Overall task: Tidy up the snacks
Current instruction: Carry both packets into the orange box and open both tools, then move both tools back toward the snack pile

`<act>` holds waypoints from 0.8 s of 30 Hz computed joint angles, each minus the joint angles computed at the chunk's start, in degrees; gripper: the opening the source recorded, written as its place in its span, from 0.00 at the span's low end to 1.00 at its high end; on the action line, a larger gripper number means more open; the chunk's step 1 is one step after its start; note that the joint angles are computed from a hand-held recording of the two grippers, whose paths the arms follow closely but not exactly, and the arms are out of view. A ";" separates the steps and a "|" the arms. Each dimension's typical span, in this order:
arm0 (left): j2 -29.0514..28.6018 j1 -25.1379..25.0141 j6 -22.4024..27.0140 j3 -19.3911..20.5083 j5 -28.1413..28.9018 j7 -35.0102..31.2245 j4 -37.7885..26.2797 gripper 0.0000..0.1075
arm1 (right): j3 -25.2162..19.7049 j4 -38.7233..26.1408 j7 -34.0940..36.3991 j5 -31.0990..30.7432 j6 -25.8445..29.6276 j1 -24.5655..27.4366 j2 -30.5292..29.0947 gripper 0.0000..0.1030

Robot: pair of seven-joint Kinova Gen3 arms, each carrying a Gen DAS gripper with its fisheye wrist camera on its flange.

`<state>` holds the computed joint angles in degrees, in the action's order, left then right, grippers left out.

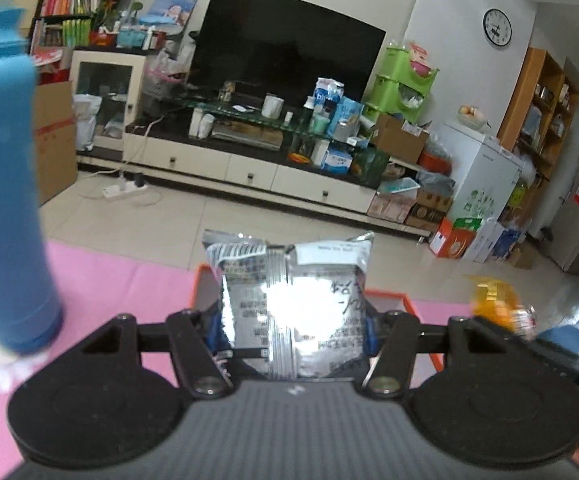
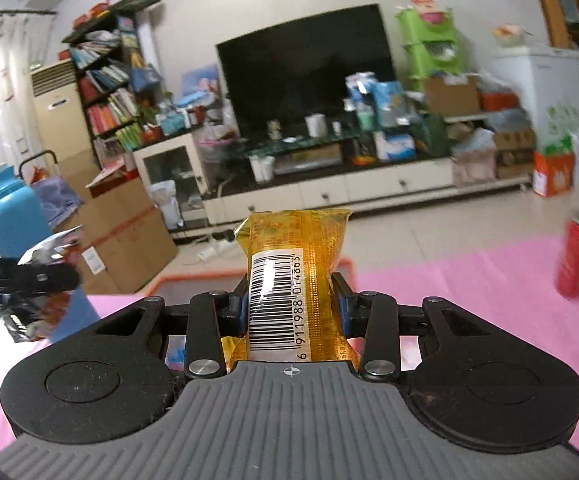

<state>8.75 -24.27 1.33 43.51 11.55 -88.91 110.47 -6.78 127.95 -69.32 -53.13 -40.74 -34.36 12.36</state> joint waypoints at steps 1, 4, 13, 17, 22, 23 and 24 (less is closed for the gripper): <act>2.20 2.65 0.21 -2.27 -2.33 1.55 -1.52 0.55 | 0.61 -2.65 -0.71 2.33 2.15 1.14 1.68 0.18; 8.38 10.52 3.22 -9.94 -9.31 7.94 -6.44 0.55 | 4.63 -9.84 -2.84 6.47 8.66 1.15 7.60 0.18; 16.56 30.10 9.98 -32.55 -9.80 10.34 -16.83 0.55 | 18.44 -23.42 8.25 -5.30 24.39 -4.57 18.68 0.18; 16.84 36.77 8.80 -40.24 -8.74 8.35 -16.16 0.59 | 23.94 -24.22 9.77 -7.08 24.92 -8.85 20.31 0.19; 15.66 39.99 5.25 -43.61 -9.46 8.86 -14.03 0.69 | 22.02 -23.50 8.76 -6.00 24.50 -7.53 19.54 0.50; 15.14 40.95 4.09 -44.74 -9.60 9.36 -13.33 0.70 | 19.37 -22.33 6.51 -3.67 22.54 -5.90 18.80 0.53; 14.67 40.97 3.39 -44.89 -8.80 8.97 -12.86 0.70 | 17.77 -21.50 4.57 -1.82 20.62 -5.03 18.22 0.56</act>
<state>23.42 16.70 4.72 -1.38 2.74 -79.94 97.61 10.99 106.45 -64.75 -54.95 -20.12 -39.39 30.58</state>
